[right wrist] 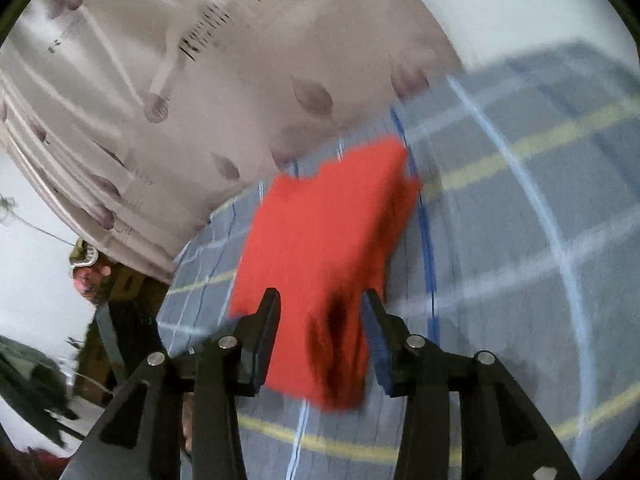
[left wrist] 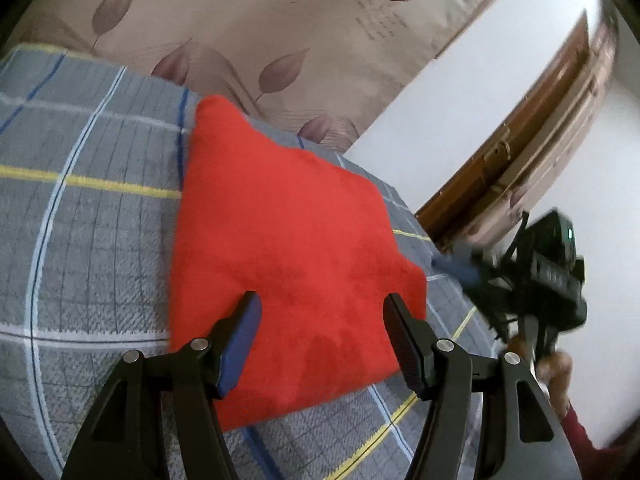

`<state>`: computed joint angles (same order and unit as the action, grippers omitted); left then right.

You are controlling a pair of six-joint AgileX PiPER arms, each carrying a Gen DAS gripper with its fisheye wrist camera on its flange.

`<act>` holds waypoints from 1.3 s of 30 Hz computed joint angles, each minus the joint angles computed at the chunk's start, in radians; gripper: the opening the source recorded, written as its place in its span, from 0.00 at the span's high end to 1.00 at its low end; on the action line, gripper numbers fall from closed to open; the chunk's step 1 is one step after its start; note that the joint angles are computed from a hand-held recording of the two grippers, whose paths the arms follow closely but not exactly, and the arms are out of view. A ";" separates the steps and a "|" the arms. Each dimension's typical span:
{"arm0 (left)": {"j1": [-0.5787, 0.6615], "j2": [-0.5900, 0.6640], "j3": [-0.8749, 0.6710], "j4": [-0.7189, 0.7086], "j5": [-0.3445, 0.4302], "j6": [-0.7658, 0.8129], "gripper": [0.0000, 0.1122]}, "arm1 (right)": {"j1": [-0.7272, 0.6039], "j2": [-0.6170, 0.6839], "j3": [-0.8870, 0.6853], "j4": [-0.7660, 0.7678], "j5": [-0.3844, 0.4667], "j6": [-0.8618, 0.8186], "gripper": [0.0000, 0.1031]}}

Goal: Fold small clothes

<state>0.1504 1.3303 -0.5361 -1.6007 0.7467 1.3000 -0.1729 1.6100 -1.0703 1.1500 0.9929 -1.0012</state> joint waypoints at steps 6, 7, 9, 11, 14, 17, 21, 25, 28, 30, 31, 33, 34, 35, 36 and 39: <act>-0.004 -0.020 0.015 -0.015 -0.007 0.005 0.42 | 0.181 0.212 -0.294 -0.239 -0.252 0.241 0.61; -0.004 -0.020 0.016 -0.015 -0.006 0.006 0.42 | 0.192 0.266 -0.343 -0.265 -0.253 0.285 0.61; 0.001 -0.015 0.017 -0.016 0.002 0.008 0.42 | 0.208 0.341 -0.405 -0.292 -0.249 0.327 0.61; 0.003 -0.013 0.016 -0.015 0.004 0.008 0.42 | 0.230 0.387 -0.438 -0.328 -0.261 0.356 0.61; -0.011 -0.022 0.013 -0.006 -0.018 -0.010 0.41 | 0.242 0.409 -0.461 -0.331 -0.266 0.364 0.61; -0.039 -0.039 0.007 0.011 -0.063 -0.040 0.37 | 0.235 0.414 -0.471 -0.341 -0.256 0.356 0.62; -0.084 -0.060 -0.001 0.048 -0.138 -0.087 0.31 | 0.201 0.353 -0.398 -0.216 -0.270 0.267 0.59; -0.123 -0.069 -0.011 0.084 -0.201 -0.131 0.30 | 0.143 0.200 -0.233 0.011 -0.243 0.058 0.59; -0.146 -0.076 -0.016 0.112 -0.242 -0.166 0.30 | 0.162 0.080 -0.109 0.005 -0.245 -0.006 0.59; -0.161 -0.082 -0.018 0.136 -0.268 -0.195 0.30 | 0.220 0.007 -0.034 -0.089 -0.312 0.011 0.59; -0.173 -0.086 -0.020 0.156 -0.288 -0.218 0.30 | 0.276 -0.037 0.016 -0.176 -0.387 0.044 0.59; -0.199 -0.095 -0.023 0.200 -0.330 -0.269 0.30 | 0.355 -0.079 0.082 -0.293 -0.486 0.123 0.59; -0.210 -0.098 -0.026 0.224 -0.346 -0.295 0.30 | 0.372 -0.090 0.113 -0.322 -0.520 0.144 0.59; -0.220 -0.100 -0.028 0.249 -0.362 -0.321 0.30 | 0.390 -0.095 0.127 -0.357 -0.544 0.179 0.59; -0.226 -0.103 -0.027 0.265 -0.373 -0.338 0.30 | 0.411 -0.099 0.145 -0.407 -0.579 0.227 0.59; -0.249 -0.110 -0.029 0.322 -0.407 -0.401 0.30 | 0.440 -0.088 0.167 -0.540 -0.638 0.362 0.59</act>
